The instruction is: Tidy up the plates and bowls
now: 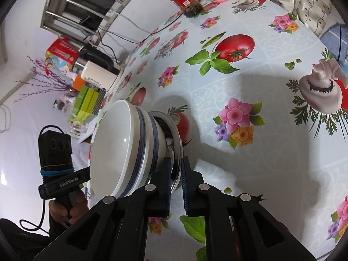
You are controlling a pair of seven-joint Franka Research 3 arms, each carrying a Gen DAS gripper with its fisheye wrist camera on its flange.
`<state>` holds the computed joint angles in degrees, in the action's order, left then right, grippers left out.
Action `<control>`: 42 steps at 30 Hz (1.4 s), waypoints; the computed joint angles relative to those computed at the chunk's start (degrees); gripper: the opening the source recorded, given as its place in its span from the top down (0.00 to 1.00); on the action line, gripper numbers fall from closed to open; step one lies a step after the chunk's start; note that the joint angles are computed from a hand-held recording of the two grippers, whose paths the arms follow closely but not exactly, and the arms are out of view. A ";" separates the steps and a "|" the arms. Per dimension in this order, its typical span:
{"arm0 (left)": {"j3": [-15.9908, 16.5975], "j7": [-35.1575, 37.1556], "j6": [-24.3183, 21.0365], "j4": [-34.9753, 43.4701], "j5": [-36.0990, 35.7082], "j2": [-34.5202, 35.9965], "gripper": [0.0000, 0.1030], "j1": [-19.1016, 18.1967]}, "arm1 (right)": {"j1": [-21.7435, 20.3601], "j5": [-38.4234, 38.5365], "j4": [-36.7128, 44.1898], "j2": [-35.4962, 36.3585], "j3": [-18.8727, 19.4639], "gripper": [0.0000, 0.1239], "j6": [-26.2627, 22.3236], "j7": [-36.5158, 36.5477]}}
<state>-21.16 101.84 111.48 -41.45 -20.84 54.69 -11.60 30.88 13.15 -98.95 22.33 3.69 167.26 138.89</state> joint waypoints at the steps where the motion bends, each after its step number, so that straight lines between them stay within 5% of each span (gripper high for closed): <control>1: 0.04 0.02 0.05 -0.03 0.07 -0.02 0.91 -0.03 | -0.02 0.06 0.02 0.02 0.03 0.92 0.01 -0.02; 26: -0.22 1.20 3.64 -4.79 -0.66 -4.20 0.91 1.08 | 1.29 -4.65 2.92 0.12 -1.79 0.93 -2.20 3.67; 42: -0.36 1.80 7.48 -8.92 -2.46 -7.25 0.92 3.91 | 0.96 -5.43 12.46 4.74 -1.05 0.93 -6.73 0.88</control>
<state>-21.52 103.64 118.96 -50.37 -23.30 47.44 -7.69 31.84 7.72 -86.49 27.07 2.64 160.53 139.77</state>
